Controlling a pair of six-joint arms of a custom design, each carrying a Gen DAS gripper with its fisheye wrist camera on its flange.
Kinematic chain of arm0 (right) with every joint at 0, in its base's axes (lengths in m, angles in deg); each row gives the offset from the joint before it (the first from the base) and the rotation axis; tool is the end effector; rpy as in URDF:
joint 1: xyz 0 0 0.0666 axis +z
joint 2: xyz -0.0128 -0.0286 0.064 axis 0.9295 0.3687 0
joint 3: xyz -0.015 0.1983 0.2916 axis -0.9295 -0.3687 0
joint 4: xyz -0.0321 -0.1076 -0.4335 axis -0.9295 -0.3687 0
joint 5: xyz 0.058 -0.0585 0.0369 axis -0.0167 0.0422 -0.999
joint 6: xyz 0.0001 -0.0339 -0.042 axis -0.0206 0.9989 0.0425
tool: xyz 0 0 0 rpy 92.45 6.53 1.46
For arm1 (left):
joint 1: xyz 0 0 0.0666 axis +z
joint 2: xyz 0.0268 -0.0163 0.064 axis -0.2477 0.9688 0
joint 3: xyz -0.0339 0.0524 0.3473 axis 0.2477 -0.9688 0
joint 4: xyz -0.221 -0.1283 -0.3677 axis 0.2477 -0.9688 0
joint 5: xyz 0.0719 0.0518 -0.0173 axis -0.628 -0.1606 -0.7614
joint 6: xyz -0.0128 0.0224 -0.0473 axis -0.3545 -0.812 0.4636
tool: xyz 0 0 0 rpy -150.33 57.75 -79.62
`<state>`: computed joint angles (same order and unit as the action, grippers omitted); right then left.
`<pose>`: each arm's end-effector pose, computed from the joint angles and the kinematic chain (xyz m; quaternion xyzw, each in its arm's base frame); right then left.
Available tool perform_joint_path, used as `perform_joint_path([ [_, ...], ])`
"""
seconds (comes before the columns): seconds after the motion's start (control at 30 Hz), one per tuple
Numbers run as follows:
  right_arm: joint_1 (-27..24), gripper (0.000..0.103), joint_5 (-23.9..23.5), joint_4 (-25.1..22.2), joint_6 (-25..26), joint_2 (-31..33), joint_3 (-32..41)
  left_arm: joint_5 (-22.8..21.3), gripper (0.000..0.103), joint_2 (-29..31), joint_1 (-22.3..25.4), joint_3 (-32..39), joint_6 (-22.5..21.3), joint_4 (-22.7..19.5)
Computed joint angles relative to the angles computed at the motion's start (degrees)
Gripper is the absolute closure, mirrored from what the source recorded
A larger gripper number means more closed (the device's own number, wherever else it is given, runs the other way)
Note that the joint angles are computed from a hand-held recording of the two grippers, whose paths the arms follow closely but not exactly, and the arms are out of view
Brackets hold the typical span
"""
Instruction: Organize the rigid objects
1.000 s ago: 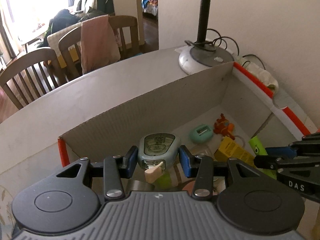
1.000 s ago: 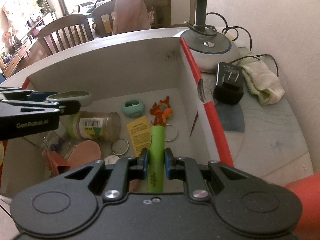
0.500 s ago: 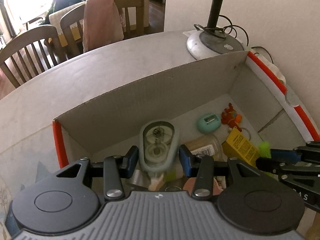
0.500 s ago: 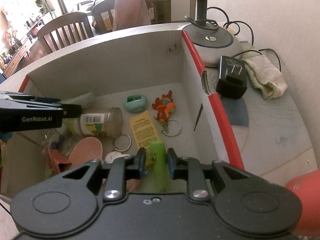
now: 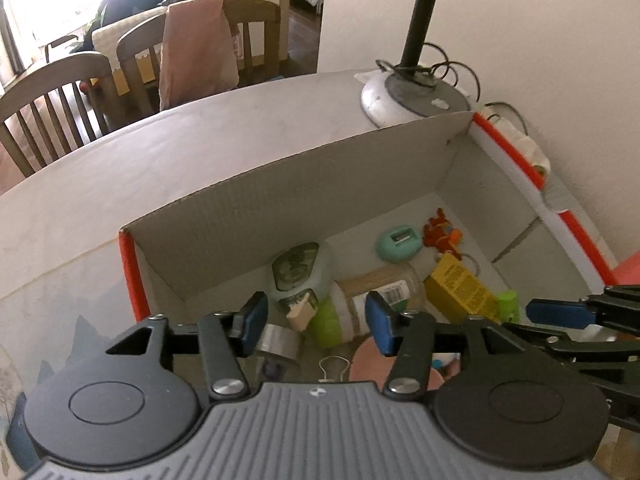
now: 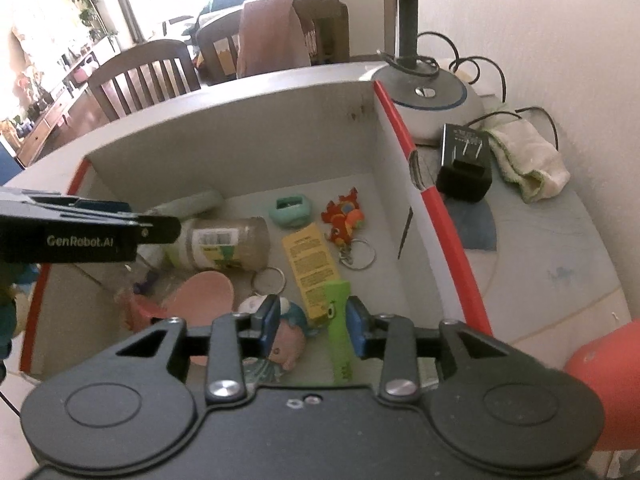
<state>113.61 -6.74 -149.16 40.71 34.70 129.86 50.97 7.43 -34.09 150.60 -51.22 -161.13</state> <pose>0.3690 0.3597 0.5144 0.0211 0.9514 0.1183 0.2836 0.4894 -0.1805 0.5313 0.2059 0.9383 -0.0944 0.2612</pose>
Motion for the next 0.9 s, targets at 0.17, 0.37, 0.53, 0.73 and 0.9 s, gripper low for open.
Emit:
perform_joint_path([
  [0.17,1.7,0.062,1.8,0.9,-0.5,-0.8,0.6,1.5,0.038,-2.7,0.8,-1.6,-0.1,0.7],
  [0.37,4.1,0.055,4.6,2.0,-1.6,-1.7,1.3,3.0,0.038,-6.4,2.2,-3.6,-1.1,1.2],
  [0.53,6.4,0.041,7.9,2.9,-2.7,-2.6,1.8,4.1,0.038,-10.0,3.5,-5.7,-2.6,2.2],
  [0.73,9.7,0.027,12.6,3.6,-3.5,-3.0,2.7,7.5,0.037,-13.3,5.7,-6.9,-4.1,1.5],
  [0.9,12.6,0.018,16.8,4.3,-3.4,-3.2,3.3,10.2,0.033,-16.0,7.6,-8.1,-5.6,0.7],
])
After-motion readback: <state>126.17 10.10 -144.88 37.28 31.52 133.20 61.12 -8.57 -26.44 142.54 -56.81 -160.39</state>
